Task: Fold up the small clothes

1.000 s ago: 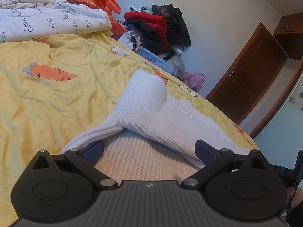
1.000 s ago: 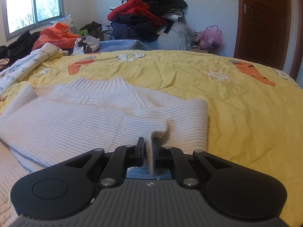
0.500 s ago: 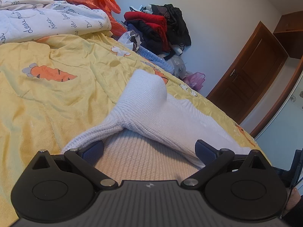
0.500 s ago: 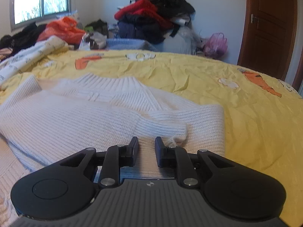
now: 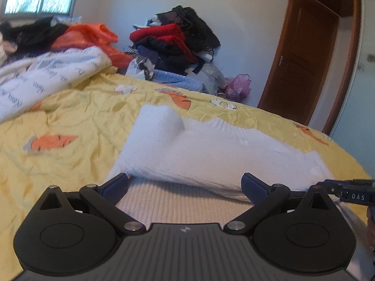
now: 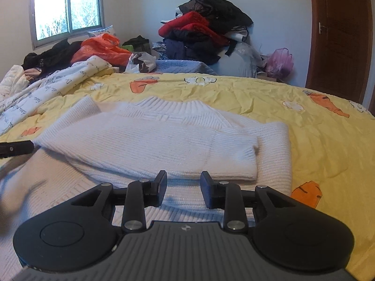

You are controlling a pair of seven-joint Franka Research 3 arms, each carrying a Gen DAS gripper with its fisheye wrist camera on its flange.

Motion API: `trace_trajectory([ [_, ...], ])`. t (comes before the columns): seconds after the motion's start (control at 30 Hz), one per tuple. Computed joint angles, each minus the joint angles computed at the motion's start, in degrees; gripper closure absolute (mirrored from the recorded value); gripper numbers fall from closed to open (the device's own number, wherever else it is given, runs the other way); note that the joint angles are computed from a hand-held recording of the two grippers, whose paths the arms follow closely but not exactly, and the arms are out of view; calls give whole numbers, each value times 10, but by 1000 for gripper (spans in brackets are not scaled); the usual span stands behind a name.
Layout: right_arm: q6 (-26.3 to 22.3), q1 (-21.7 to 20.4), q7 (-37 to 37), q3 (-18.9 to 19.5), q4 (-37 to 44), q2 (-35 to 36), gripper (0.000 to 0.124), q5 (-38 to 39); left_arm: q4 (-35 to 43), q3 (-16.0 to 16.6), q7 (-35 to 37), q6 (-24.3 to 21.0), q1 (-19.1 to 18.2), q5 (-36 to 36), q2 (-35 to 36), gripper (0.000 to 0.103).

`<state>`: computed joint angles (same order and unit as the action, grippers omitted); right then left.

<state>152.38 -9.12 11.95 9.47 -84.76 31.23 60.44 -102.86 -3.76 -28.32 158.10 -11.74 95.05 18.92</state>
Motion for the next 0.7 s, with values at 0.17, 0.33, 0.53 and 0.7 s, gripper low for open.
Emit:
trace_trajectory([
  [0.17,28,21,43,-4,59,41,81,-30,128,2,239,-30,-4,-124,85,0],
  [0.33,21,45,150,-23,164,115,77,-125,286,-26,475,-70,31,-330,203,0],
  [0.53,17,12,166,20,191,154,71,-162,342,-30,575,-77,51,-444,262,0],
  [0.7,18,-12,134,51,186,158,71,-124,348,18,574,-52,25,-466,272,0],
])
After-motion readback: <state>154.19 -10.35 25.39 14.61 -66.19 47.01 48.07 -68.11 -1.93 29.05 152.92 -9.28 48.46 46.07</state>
